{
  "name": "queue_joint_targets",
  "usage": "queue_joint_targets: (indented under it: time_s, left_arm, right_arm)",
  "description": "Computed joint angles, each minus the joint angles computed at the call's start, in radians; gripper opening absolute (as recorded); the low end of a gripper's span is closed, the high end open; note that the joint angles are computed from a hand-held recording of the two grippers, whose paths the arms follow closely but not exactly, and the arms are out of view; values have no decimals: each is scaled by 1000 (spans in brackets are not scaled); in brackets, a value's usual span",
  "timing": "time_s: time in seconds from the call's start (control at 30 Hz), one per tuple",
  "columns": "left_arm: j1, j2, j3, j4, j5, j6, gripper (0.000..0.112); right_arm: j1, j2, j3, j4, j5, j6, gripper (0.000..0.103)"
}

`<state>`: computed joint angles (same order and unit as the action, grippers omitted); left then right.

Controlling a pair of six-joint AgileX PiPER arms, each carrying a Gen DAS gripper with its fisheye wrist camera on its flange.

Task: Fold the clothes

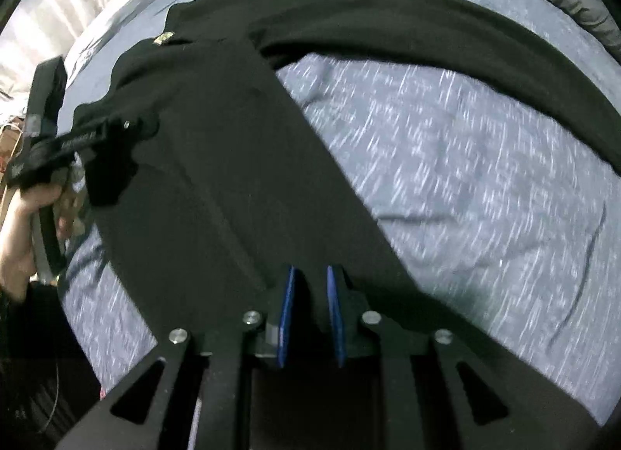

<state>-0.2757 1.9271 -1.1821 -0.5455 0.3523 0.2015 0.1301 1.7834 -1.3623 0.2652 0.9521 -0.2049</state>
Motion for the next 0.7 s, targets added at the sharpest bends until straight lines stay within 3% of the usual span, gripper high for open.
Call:
queue_joint_targets:
  time_s: [0.1, 0.27, 0.33, 0.47, 0.5, 0.63, 0.7]
  left_arm:
    - [-6, -2, -4, 24, 2, -25, 33]
    - [4, -19, 4, 11, 17, -10, 33]
    - [6, -21, 2, 8, 21, -7, 33]
    - [9, -21, 1, 1, 22, 2, 33]
    - [9, -20, 0, 0, 22, 4, 33]
    - [13, -21, 0, -7, 22, 12, 33]
    - [19, -28, 8, -16, 20, 23, 33]
  right_arm:
    - [-8, -23, 24, 20, 26, -11, 16]
    - [-69, -72, 30, 29, -10, 4, 18]
    - [-89, -74, 25, 6, -23, 24, 45]
    - [-85, -35, 1, -23, 5, 11, 48]
    - [-95, -39, 17, 5, 4, -22, 47]
    - [-115, -94, 91, 51, -26, -73, 12]
    - [-113, -133, 126, 47, -44, -74, 7]
